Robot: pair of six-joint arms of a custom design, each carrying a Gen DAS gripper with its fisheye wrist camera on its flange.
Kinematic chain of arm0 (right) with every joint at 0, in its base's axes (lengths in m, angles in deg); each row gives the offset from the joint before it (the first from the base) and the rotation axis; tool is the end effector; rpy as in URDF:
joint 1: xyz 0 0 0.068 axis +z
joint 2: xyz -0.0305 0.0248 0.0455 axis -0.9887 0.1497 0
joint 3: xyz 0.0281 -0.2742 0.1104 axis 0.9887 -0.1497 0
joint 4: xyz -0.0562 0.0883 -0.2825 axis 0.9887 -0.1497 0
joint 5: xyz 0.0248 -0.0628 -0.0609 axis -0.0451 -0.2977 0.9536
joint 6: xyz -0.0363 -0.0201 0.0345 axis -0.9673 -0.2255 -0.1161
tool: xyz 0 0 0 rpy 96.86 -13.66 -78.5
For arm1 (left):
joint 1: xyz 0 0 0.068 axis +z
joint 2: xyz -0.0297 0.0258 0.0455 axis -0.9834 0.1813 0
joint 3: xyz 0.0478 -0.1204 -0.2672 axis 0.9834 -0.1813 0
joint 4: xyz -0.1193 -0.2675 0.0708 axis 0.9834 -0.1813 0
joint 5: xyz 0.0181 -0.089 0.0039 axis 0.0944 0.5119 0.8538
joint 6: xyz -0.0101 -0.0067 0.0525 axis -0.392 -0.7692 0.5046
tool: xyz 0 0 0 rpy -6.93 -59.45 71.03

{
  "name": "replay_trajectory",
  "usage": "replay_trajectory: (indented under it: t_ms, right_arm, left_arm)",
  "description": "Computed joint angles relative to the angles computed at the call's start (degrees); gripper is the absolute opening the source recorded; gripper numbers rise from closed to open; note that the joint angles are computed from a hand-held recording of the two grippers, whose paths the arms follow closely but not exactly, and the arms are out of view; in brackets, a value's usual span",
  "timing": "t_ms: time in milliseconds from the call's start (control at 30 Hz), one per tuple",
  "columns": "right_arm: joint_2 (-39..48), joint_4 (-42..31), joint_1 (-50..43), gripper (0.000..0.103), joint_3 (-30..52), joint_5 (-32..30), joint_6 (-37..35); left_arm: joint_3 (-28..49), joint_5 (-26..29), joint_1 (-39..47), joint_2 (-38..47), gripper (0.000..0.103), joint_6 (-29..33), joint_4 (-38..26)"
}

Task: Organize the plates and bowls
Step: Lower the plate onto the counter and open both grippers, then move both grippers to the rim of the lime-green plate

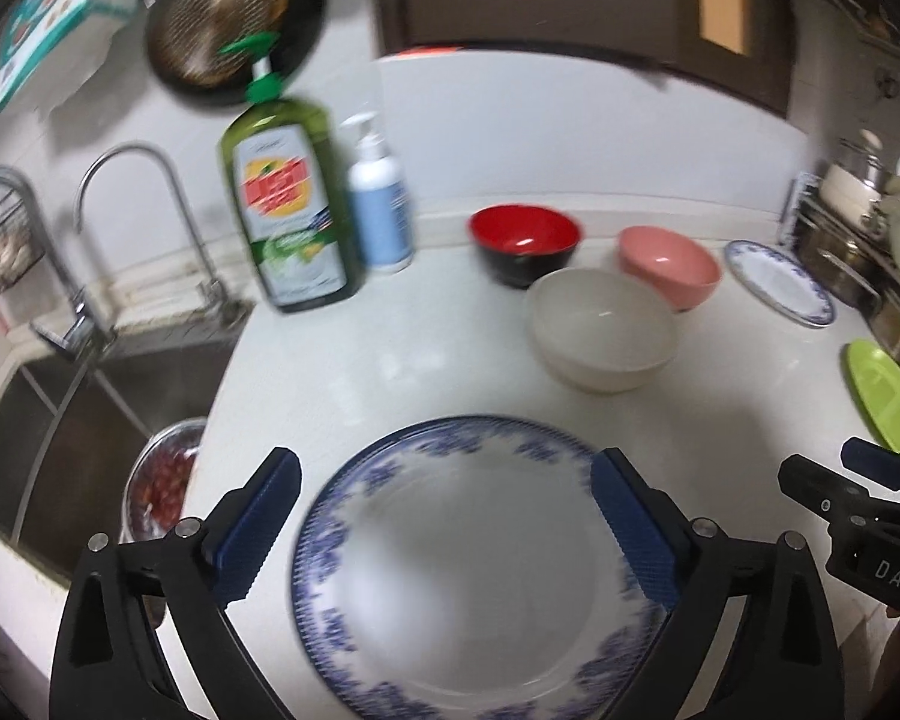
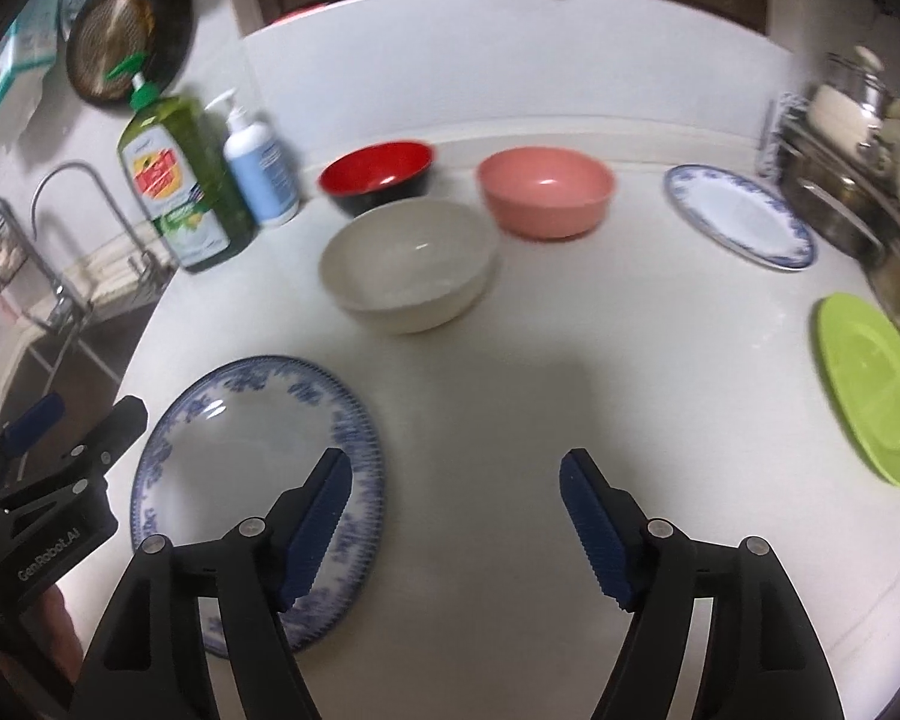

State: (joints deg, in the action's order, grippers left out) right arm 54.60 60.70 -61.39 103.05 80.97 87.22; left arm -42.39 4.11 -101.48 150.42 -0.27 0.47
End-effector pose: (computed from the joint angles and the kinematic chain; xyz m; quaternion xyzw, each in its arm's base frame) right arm 0.2697 0.0891 0.1795 0.0966 0.9383 0.0217 0.3314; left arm 0.3031 -0.1154 0.1926 0.1026 0.9108 -0.0112 0.3997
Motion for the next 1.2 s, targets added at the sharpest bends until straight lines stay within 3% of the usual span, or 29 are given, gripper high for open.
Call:
replay_trajectory:
  t_ms: [367,600,933,1200]
  right_arm:
    - [-16.65,-6.13,-10.49,0.077,-5.68,1.11,-3.24]
    - [-24.74,-8.55,-20.92,0.077,-7.68,-1.35,-8.07]
    - [-29.48,-8.93,-37.90,0.077,-8.38,-7.49,-15.63]
    - [-26.83,-7.21,-53.51,0.077,-6.82,-13.64,-21.21]
  left_arm:
    - [4.96,-3.84,-11.69,1.66,0.103,-1.36,0.95]
    - [10.61,-5.08,-17.87,5.84,0.103,-1.61,1.01]
    - [22.11,-4.01,-24.53,14.50,0.103,-1.72,-1.22]
    - [34.81,-3.07,-29.41,24.02,0.103,-1.55,-4.54]
